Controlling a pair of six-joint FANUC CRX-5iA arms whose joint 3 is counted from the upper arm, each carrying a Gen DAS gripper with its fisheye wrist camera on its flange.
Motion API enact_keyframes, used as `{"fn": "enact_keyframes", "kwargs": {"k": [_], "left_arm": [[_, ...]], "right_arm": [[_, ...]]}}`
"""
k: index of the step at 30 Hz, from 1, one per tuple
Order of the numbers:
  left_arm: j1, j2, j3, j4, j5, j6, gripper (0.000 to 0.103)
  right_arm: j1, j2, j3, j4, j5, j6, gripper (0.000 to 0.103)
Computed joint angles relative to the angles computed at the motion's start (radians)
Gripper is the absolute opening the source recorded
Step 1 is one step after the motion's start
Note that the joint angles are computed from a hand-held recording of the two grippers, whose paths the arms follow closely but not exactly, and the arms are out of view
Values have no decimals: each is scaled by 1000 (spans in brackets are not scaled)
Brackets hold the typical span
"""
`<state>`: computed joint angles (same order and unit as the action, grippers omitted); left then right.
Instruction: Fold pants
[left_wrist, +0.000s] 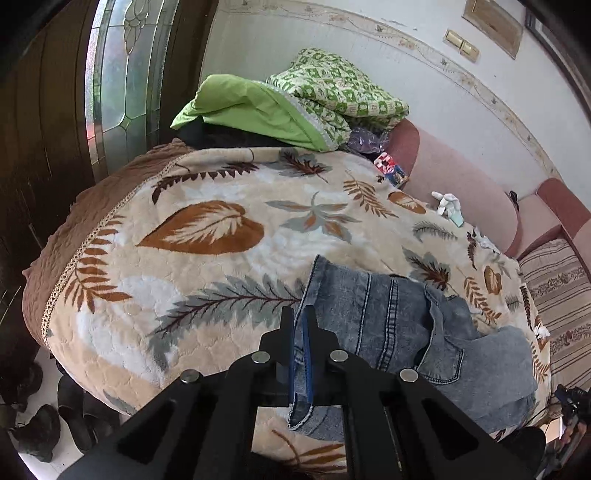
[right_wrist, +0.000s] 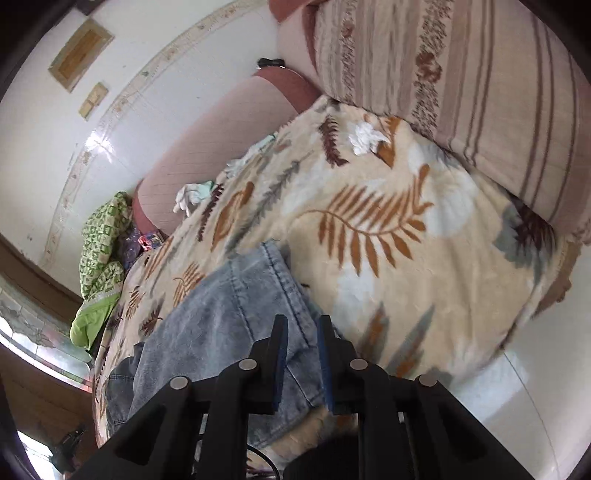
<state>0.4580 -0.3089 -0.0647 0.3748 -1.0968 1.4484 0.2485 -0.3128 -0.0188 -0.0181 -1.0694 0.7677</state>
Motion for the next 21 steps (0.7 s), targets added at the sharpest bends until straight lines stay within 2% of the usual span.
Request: {"fn": "enact_keyframes", "kwargs": {"k": [3, 5, 6, 7, 8, 9, 11, 14, 17, 21], "left_arm": [[-54, 17, 34, 3, 15, -34, 4], [-116, 47, 69, -21, 7, -8, 13], [-144, 55, 73, -19, 9, 2, 31], [-169, 60, 69, -12, 12, 11, 59], [-193, 62, 60, 0, 12, 14, 71], [-212, 61, 43, 20, 18, 1, 80], [-253, 65, 29, 21, 11, -18, 80], [-285, 89, 36, -16, -45, 27, 80], [-261, 86, 2, 17, -90, 72, 80], [-232, 62, -33, 9, -113, 136, 80]], "right_arm": [[-4, -10, -4, 17, 11, -28, 21], [25, 2, 10, 29, 26, -17, 26], [44, 24, 33, 26, 11, -7, 37], [58, 50, 62, 6, -16, 11, 59], [58, 72, 88, -32, -39, 40, 68], [60, 78, 92, -65, -37, 57, 70], [52, 81, 87, -135, -30, 73, 70], [11, 107, 94, -241, -51, 31, 70], [-25, 119, 75, -337, -25, -24, 70], [-22, 135, 51, -358, 0, -65, 70]]}}
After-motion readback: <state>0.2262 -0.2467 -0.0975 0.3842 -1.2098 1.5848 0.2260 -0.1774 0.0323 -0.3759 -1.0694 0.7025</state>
